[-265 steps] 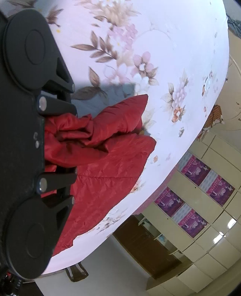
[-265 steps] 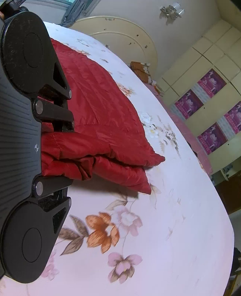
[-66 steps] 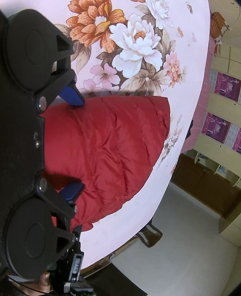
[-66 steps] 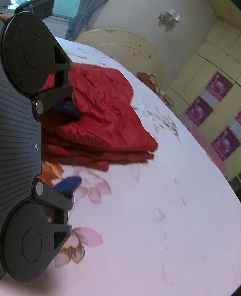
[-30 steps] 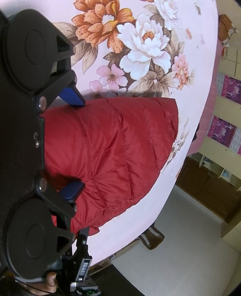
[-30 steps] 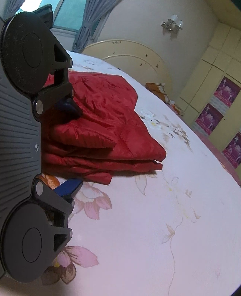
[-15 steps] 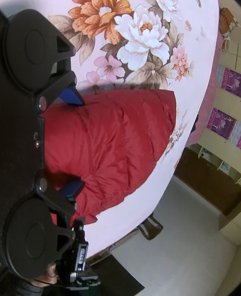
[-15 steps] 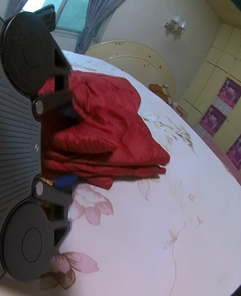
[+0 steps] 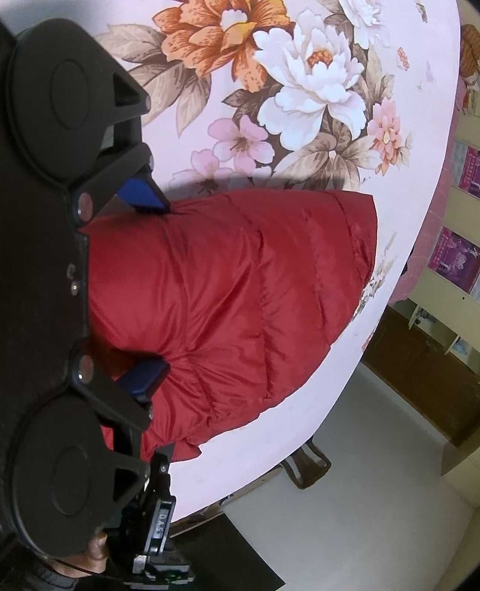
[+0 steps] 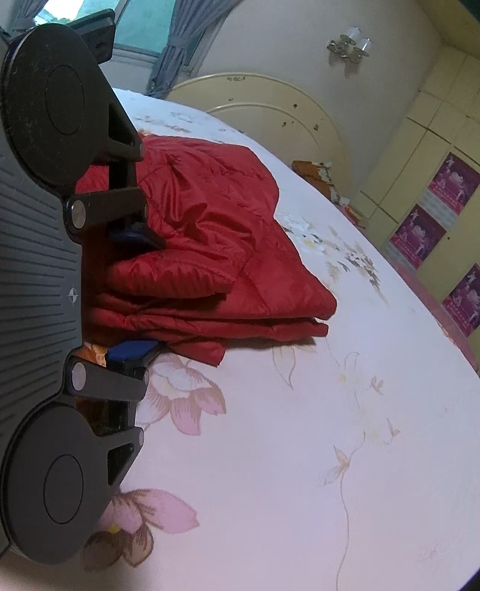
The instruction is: Fold large clothes
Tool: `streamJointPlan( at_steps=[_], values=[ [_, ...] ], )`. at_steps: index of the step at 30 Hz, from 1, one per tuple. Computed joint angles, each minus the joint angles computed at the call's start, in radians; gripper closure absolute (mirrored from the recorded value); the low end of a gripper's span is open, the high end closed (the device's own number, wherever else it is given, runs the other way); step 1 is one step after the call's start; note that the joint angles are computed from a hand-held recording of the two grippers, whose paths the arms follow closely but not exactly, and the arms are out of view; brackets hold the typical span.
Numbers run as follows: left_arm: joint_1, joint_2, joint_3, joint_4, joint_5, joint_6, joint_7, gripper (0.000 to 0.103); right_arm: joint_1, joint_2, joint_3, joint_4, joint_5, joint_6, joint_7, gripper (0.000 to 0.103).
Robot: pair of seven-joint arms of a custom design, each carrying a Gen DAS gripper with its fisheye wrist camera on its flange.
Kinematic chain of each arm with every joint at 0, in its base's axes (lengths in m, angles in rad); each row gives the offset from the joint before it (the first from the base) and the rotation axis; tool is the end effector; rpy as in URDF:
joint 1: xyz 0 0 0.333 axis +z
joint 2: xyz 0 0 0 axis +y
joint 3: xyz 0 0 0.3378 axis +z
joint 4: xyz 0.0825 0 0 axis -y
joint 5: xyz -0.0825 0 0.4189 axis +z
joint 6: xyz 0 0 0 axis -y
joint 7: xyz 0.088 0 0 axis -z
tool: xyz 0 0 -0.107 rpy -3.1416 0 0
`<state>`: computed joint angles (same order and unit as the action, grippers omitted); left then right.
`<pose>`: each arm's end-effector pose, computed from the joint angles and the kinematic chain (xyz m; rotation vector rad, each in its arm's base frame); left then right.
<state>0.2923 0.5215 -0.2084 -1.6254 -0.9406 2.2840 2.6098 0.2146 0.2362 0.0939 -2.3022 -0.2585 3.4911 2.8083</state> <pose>0.7403 0.0650 0.3487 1.6413 -2.2683 1.2615 0.5628 0.2093 0.3527 -0.9701 1.9673 -0.0319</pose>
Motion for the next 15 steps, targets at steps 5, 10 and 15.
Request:
streamJointPlan(
  at_steps=[5,10,15],
  values=[
    [-0.002,-0.002,0.002,-0.006,0.001,0.008,-0.008,0.019,-0.005,0.001,0.007,0.013,-0.001,-0.026,-0.008,0.048],
    [0.002,-0.011,-0.007,-0.022,-0.023,0.021,-0.01,0.028,-0.082,0.05,0.06,0.05,-0.098,0.025,0.05,0.065],
    [-0.011,-0.101,-0.009,-0.115,-0.068,0.102,0.089,0.039,0.194,-0.019,-0.142,0.022,0.189,-0.012,-0.229,0.083]
  ],
)
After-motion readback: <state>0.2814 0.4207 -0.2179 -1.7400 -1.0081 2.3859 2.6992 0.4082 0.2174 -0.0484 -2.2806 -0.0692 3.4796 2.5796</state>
